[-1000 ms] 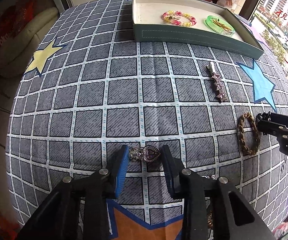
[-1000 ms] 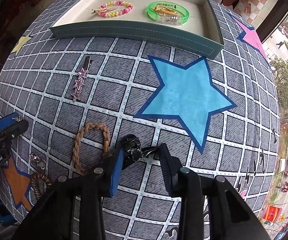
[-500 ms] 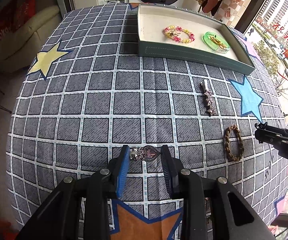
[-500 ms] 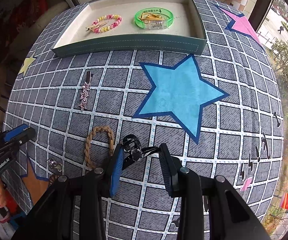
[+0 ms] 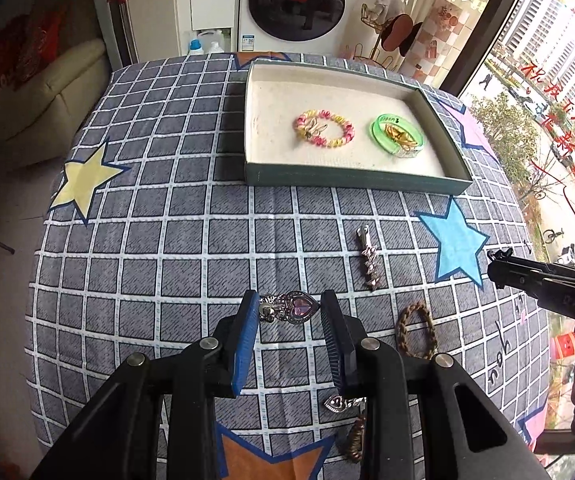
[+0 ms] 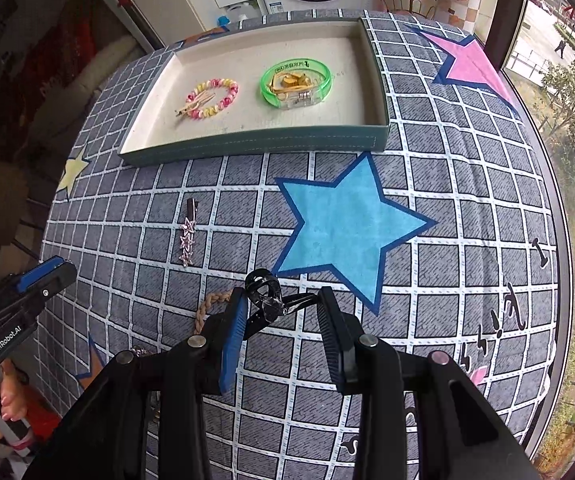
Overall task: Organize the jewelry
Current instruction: 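Grasp the silver heart pendant with the left tool while the right tool grasps the black claw clip, then carry the pendant onto the beaded bracelet while the right tool drops the claw clip in the tray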
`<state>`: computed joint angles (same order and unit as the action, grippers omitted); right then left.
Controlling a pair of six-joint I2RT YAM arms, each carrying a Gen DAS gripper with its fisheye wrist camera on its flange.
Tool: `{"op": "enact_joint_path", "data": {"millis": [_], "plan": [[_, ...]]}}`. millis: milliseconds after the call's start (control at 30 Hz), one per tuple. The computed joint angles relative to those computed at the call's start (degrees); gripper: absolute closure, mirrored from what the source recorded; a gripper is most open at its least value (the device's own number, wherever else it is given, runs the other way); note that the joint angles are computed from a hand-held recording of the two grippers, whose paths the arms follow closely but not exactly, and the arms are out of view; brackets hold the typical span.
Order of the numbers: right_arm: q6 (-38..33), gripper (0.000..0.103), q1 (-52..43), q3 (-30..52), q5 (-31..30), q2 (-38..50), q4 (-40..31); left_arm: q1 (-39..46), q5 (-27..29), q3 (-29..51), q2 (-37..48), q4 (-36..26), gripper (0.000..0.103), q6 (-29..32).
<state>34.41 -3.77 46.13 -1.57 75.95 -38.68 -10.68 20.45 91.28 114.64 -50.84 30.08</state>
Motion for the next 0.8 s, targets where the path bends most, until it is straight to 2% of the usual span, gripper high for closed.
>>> {"op": "enact_joint_path", "data": {"millis": [333,533,800], "plan": [[-6.72,0.064,-8.56,8.22,-2.53,3.85,-0.53,-4.98,1.14,11.19,4.54,-2.39,0.059,-4.15],[-10.16,0.064,-13.04,13.86,-4.42,9.49,0.56,-8.01,0.59,21.07,10.49,-3.54,0.059,-7.42],[-13.23,0.064,-17.14,21.57,-6.77,18.79,2.22,-11.47,-2.76,36.14,21.06,-5.46,0.059,-11.78]]}}
